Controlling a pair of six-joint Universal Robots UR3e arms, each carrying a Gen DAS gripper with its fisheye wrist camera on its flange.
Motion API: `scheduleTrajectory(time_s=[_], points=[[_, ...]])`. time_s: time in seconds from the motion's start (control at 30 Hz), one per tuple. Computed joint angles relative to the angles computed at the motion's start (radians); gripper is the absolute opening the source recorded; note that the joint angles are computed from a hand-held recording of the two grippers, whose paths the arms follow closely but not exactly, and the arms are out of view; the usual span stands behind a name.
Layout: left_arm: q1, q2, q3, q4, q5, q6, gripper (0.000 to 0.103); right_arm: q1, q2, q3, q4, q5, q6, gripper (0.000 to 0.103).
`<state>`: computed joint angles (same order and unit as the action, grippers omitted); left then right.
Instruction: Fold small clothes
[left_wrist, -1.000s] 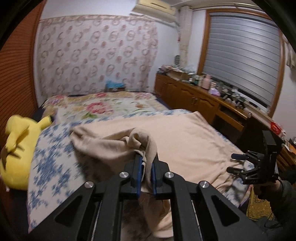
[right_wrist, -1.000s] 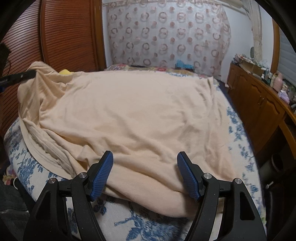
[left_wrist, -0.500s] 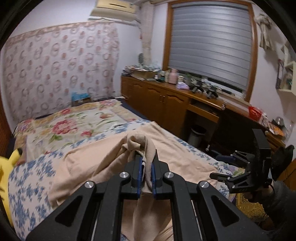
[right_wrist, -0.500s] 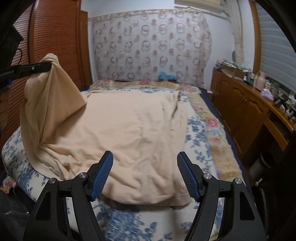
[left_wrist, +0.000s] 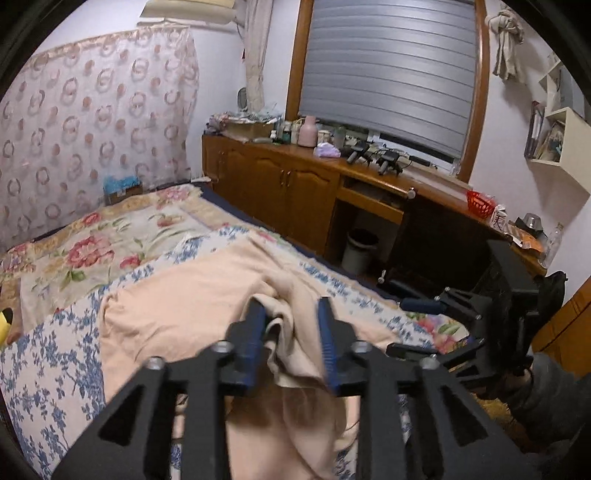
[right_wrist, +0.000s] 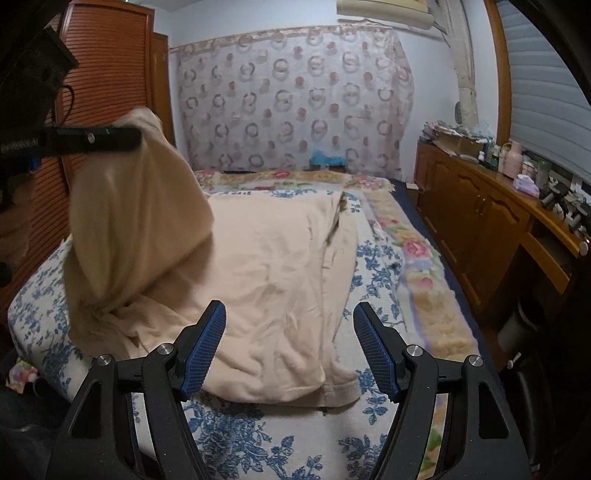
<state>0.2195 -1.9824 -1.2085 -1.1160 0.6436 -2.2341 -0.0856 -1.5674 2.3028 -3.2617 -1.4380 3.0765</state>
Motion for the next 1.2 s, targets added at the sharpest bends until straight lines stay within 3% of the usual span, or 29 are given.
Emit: scheduleTrajectory(time_s=[0.03, 0.2, 0.63, 0.97, 1.2], points=[[0.008, 0.001, -0.009, 0.004, 0.002, 0.004, 0.040, 0.005, 0.010, -0.006, -0.001, -0.001, 0.000, 0.073], [0.039, 0.024, -0.081, 0.043, 0.009, 0.029, 0.056, 0.035, 0.059, -0.042, -0.008, -0.010, 0.006, 0.073], [0.151, 0.029, -0.290, 0.315, 0.055, -0.053, 0.057, 0.104, 0.187, -0.222, 0.059, -0.010, -0.003, 0.073], [0.224, 0.033, -0.385, 0.444, 0.072, -0.091, 0.057, 0.185, 0.348, -0.478, 0.218, -0.026, -0.035, 0.073], [0.245, 0.006, -0.386, 0.470, 0.075, -0.113, 0.057, 0.183, 0.405, -0.539, 0.315, -0.038, -0.050, 0.073]])
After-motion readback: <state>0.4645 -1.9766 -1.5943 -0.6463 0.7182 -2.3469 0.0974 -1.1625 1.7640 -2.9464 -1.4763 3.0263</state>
